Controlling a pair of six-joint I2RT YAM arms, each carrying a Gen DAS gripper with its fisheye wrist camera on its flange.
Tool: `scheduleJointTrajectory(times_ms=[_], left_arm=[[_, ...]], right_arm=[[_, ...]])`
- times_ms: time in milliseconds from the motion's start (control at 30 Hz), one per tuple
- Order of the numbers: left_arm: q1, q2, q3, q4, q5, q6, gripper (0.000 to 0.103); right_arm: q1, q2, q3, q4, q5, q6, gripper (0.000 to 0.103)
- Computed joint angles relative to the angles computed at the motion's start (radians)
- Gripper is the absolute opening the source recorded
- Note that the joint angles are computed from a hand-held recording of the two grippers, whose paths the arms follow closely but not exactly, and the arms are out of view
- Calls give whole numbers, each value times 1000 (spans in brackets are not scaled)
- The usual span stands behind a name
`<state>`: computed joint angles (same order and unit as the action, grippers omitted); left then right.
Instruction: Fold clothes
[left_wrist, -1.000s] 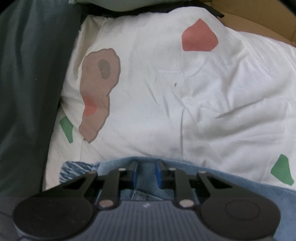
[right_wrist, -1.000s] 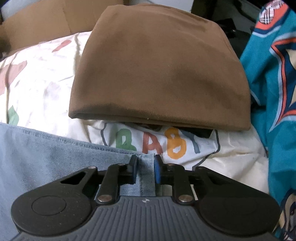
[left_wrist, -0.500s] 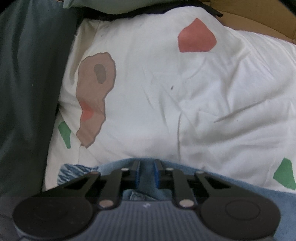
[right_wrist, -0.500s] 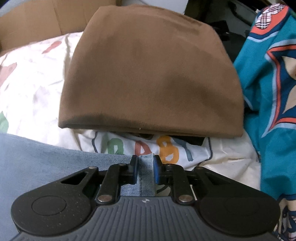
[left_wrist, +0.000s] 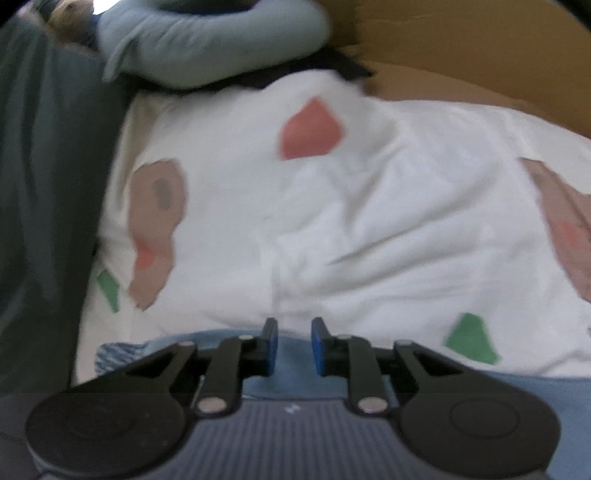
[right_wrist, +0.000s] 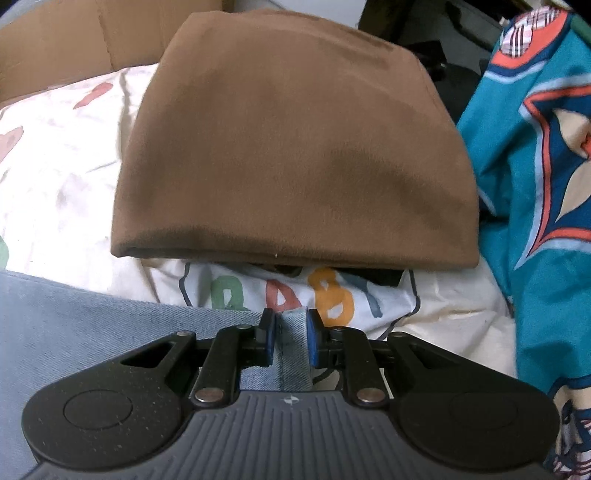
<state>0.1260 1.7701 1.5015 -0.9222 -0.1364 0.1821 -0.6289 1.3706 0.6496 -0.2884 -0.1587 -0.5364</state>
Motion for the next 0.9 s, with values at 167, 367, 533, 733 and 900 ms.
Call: scheduleJointTrajectory(times_ms=[167, 367, 533, 733, 900], left_arm=[[-59, -24, 21, -39, 61, 13, 29], [-130, -58, 25, -63, 121, 32, 36], [-173, -102, 5, -71, 180, 39, 47], [-227, -181, -85, -52, 224, 33, 52], [-272, -216, -170, -6, 233, 76, 53]], right_arm=[[-8, 50, 45, -20, -21, 87, 25], [-74, -37, 121, -204, -103, 44, 32], [-102, -106, 200, -392, -190, 6, 32], [-45, -133, 288, -484, -288, -17, 34], [47, -160, 282, -484, -309, 14, 36]])
